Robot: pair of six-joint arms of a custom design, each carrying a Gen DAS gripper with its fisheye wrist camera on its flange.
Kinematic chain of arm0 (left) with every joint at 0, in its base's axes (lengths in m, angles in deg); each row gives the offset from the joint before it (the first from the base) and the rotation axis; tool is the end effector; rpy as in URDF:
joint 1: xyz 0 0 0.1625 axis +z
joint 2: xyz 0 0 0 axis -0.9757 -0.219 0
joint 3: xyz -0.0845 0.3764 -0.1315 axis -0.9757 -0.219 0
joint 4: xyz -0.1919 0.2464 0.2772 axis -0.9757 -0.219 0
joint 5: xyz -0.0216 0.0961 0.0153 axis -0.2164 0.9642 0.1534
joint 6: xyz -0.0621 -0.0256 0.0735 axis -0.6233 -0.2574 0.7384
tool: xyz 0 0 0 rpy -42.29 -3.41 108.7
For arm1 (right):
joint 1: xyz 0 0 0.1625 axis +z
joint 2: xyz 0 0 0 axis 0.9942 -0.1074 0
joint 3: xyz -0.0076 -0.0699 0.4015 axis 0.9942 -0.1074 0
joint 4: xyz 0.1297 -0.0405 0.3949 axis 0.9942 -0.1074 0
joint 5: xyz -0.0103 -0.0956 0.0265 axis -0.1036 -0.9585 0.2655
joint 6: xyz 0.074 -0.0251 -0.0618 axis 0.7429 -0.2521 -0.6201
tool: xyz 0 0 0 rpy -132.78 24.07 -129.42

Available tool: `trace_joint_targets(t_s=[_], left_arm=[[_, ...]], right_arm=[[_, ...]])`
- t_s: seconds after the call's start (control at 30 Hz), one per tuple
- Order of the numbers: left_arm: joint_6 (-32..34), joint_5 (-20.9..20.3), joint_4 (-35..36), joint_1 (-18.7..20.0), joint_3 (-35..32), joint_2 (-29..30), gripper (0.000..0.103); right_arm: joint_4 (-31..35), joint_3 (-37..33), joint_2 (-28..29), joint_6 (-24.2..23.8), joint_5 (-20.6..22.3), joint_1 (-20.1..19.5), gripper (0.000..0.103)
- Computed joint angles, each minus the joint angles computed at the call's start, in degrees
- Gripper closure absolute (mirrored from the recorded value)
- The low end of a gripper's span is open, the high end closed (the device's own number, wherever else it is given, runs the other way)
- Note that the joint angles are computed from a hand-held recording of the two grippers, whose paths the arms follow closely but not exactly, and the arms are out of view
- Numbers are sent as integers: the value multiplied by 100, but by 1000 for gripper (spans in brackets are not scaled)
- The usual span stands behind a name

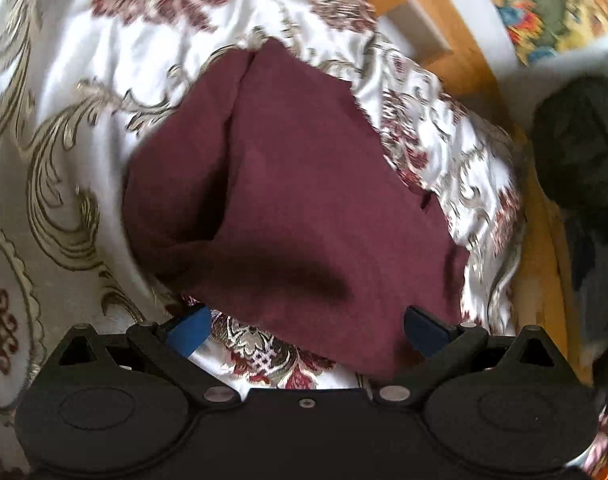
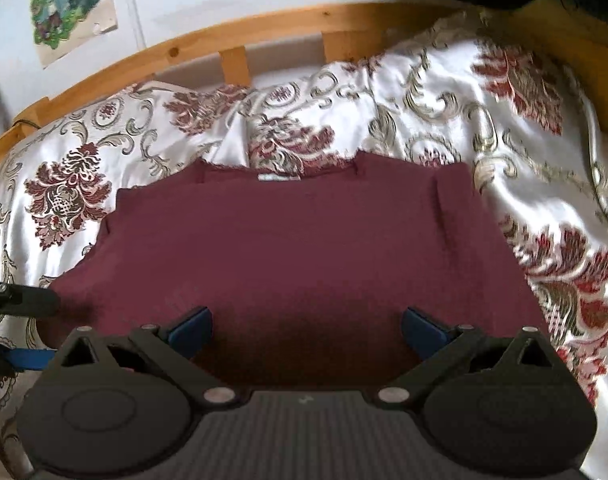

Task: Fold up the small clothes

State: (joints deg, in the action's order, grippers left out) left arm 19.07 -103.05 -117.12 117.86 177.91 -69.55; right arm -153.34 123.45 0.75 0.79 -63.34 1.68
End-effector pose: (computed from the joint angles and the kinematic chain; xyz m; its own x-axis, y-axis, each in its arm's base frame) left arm -0.2955 -0.5035 0.0753 -0.9474 -0.3195 0.0173 -0.2589 0.7338 -0.6281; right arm 0.0687 -0.5334 0.3202 -0.7877 -0.2513 0.5625 -0.5468 0.7059 -0.4502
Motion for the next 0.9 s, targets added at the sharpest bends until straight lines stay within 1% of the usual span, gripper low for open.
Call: trace_joint_targets(t_s=[0.13, 0.2, 0.27, 0.33, 0.4, 0.47, 0.5, 0.53, 0.67, 0.9], left_arm=[[-436, 129, 59, 77, -46, 79, 1], [-676, 181, 5, 117, -37, 118, 1], [-867, 192, -376, 159, 63, 157, 1], [-1084, 247, -655, 183, 143, 184, 1], [-1186, 275, -773, 197, 181, 190, 1], [-1165, 269, -762, 201, 178, 189, 1], [-1155, 273, -740, 195, 182, 186, 1], [-1152, 273, -712, 193, 173, 188, 1], [-1136, 250, -693, 205, 164, 203, 1], [-1026, 238, -583, 210, 131, 210, 1]], right_arm=[[-42, 4, 36, -57, -21, 3, 0], [-166, 42, 54, -148, 50, 4, 0], [-420, 129, 95, -399, 191, 10, 0], [-663, 202, 171, -738, 224, 45, 0], [-745, 224, 259, -976, 89, 106, 0], [-698, 197, 382, -1128, -241, 183, 0], [-617, 172, 423, -1135, -362, 192, 0], [-555, 169, 434, -1086, -394, 177, 0], [-319, 143, 379, -781, -276, 69, 0], [-484, 216, 389, -832, -291, 57, 0]])
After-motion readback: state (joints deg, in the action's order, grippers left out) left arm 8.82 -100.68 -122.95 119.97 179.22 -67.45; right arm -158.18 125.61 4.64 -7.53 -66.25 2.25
